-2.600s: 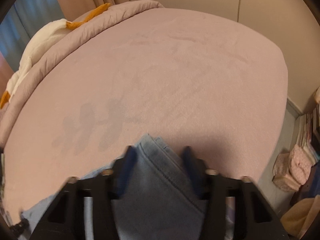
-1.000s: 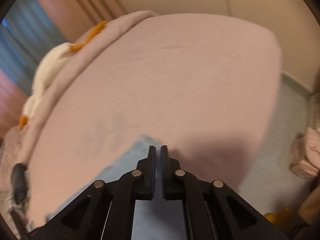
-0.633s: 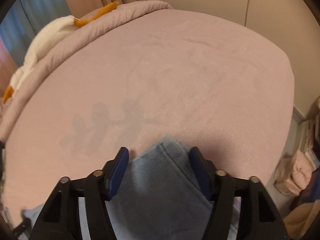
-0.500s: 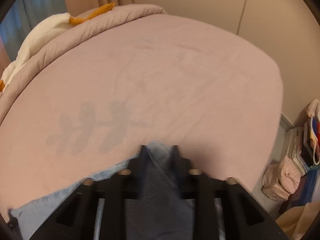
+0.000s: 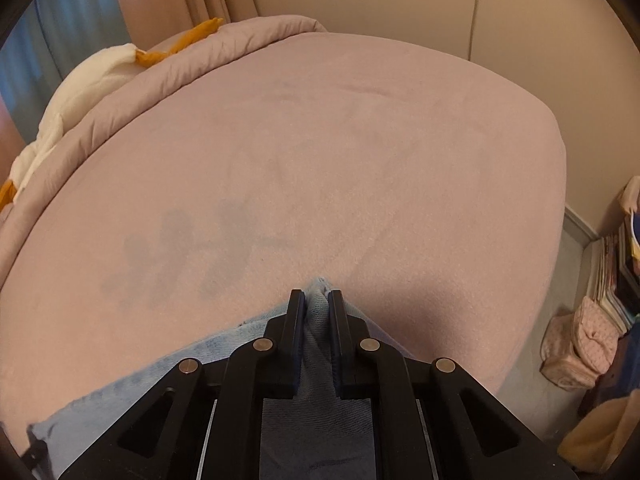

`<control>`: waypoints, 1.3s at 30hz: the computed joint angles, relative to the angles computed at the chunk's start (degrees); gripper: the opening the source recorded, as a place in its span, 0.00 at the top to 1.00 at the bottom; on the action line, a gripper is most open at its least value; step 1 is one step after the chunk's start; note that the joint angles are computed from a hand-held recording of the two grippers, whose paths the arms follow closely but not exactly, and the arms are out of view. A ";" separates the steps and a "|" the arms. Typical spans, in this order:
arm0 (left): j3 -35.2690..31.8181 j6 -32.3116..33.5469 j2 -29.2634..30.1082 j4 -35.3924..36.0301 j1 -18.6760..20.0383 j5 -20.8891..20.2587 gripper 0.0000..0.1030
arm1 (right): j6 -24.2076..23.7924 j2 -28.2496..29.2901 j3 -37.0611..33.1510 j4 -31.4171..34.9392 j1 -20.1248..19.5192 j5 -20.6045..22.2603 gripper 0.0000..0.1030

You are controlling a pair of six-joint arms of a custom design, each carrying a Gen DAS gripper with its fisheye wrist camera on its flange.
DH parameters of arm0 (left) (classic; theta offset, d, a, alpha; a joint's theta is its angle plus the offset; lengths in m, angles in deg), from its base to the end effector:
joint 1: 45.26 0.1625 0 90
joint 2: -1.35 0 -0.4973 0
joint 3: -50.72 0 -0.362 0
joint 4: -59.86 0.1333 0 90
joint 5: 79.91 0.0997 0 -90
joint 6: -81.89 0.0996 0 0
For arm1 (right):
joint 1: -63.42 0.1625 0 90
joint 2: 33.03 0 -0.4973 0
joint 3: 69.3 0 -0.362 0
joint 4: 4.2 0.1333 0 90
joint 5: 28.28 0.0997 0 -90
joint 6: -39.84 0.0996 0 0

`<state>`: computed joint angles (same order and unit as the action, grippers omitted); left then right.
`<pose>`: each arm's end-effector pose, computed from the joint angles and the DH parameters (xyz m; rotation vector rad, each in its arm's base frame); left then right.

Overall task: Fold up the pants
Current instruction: 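Open both tools and lift them off the folded jeans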

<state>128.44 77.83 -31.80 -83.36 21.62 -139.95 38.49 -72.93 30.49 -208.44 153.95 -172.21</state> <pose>-0.1402 -0.7946 0.1101 0.3852 2.6178 -0.3608 0.0590 -0.6684 0.2152 -0.4895 -2.0083 1.0194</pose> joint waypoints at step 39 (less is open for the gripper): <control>14.24 -1.08 -2.25 -25.65 -0.98 -0.38 0.59 | -4.18 0.20 3.16 -8.37 -1.03 4.00 0.91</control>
